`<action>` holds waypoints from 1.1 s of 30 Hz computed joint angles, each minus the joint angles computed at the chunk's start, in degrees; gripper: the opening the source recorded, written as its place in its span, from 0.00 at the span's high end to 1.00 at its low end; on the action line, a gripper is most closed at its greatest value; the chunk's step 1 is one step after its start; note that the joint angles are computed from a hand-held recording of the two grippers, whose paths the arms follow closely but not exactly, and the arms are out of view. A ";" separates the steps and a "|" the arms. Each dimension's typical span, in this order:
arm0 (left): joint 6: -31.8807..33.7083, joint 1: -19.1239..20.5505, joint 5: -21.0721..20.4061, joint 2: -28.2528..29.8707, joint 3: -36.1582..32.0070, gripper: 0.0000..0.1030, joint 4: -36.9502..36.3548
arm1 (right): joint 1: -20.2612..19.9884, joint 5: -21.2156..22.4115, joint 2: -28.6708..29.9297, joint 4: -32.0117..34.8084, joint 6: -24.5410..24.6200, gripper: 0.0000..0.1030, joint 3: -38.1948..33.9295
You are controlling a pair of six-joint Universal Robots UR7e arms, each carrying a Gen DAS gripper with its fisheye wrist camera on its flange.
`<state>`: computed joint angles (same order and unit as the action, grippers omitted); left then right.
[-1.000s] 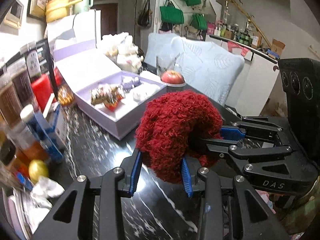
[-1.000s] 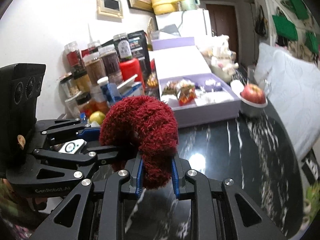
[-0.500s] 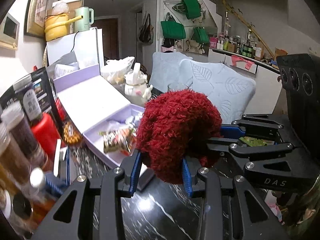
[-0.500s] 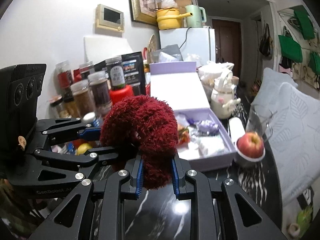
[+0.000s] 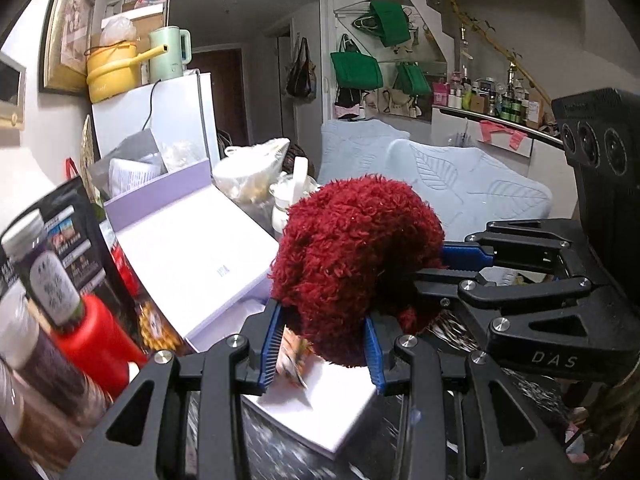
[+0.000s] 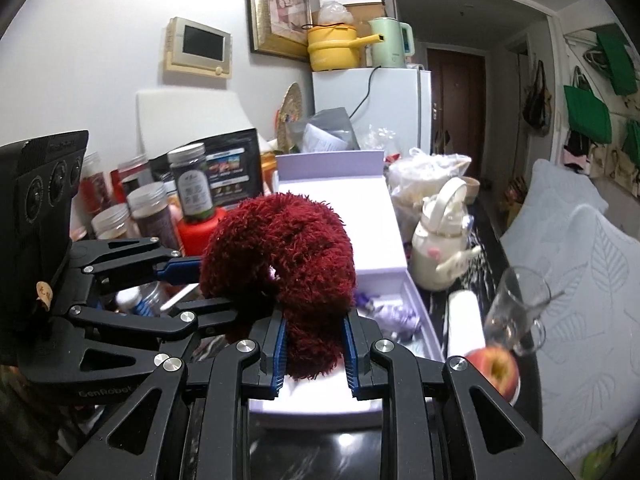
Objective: Organize soft objects
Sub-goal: 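Carry the red ring with the right gripper over the lavender box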
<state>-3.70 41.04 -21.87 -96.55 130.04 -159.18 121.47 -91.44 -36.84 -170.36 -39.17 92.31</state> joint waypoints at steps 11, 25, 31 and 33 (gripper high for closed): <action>12.43 7.97 -3.43 7.56 -8.82 0.65 -8.79 | -0.22 -0.48 7.83 3.75 0.63 0.78 -13.00; 9.35 18.84 -11.32 13.45 -18.31 0.66 -1.35 | -1.60 -5.26 17.26 14.41 2.74 0.78 -27.80; 5.77 21.82 -12.34 15.28 -20.27 0.66 3.99 | -2.17 -7.62 19.86 17.20 3.06 0.78 -30.70; 5.36 22.44 -12.56 15.54 -20.57 0.66 4.91 | -2.42 -8.14 20.49 18.28 3.38 0.78 -31.54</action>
<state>1.66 63.48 -34.43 -81.01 109.47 -154.27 119.05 -99.58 -16.34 -152.07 -35.78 60.77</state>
